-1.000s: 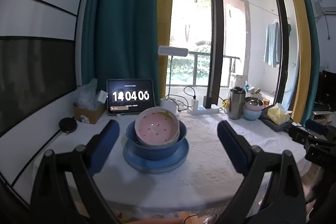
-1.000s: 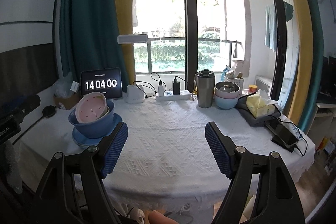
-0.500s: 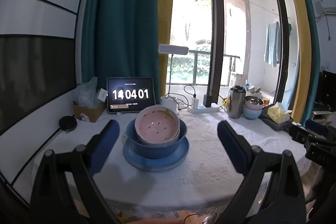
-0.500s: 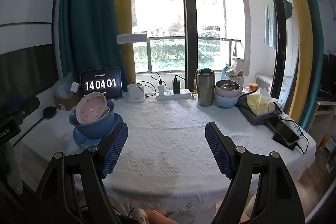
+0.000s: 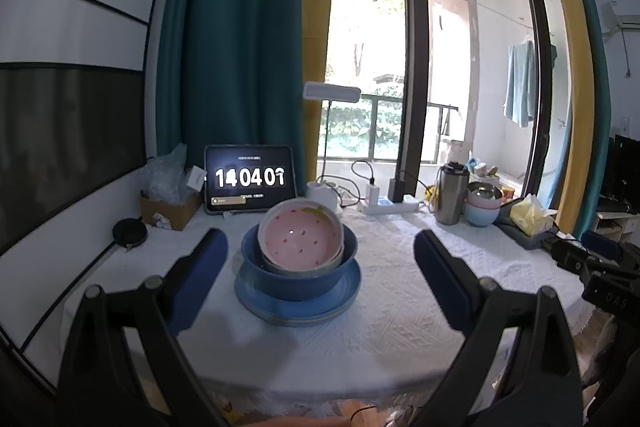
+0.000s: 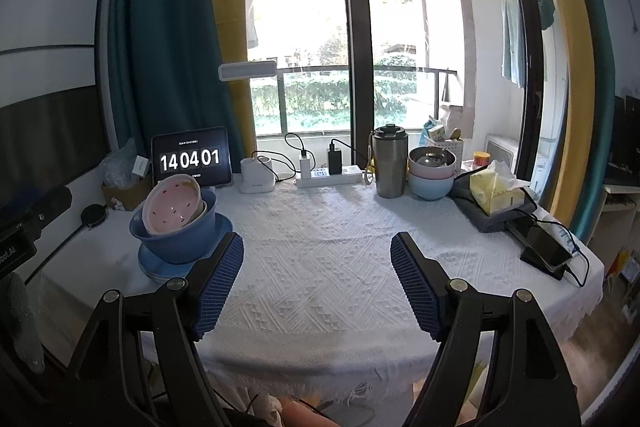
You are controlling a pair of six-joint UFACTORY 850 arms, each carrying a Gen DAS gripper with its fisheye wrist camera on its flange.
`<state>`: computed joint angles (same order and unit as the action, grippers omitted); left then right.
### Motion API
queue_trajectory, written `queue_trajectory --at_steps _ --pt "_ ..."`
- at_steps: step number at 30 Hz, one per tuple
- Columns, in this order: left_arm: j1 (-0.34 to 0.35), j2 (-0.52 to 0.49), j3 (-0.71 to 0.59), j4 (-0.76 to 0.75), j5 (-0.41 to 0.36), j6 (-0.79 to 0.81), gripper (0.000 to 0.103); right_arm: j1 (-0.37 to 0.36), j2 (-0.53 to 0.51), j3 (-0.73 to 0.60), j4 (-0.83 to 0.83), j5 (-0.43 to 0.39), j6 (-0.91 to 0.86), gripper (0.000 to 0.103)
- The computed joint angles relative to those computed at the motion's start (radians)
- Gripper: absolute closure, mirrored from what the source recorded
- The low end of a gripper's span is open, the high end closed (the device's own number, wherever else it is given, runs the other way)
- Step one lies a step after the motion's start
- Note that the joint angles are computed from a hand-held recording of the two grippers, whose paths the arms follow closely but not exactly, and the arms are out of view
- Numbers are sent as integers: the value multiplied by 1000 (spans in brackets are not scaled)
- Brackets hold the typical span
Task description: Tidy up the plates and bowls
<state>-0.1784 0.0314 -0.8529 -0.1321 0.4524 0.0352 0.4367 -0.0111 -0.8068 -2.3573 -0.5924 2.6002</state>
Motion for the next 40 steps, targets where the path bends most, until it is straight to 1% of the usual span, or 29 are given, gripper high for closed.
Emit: queue_trajectory --at_steps 40 --pt "-6 2 11 -14 5 8 8 3 -4 0 16 4 -1 24"
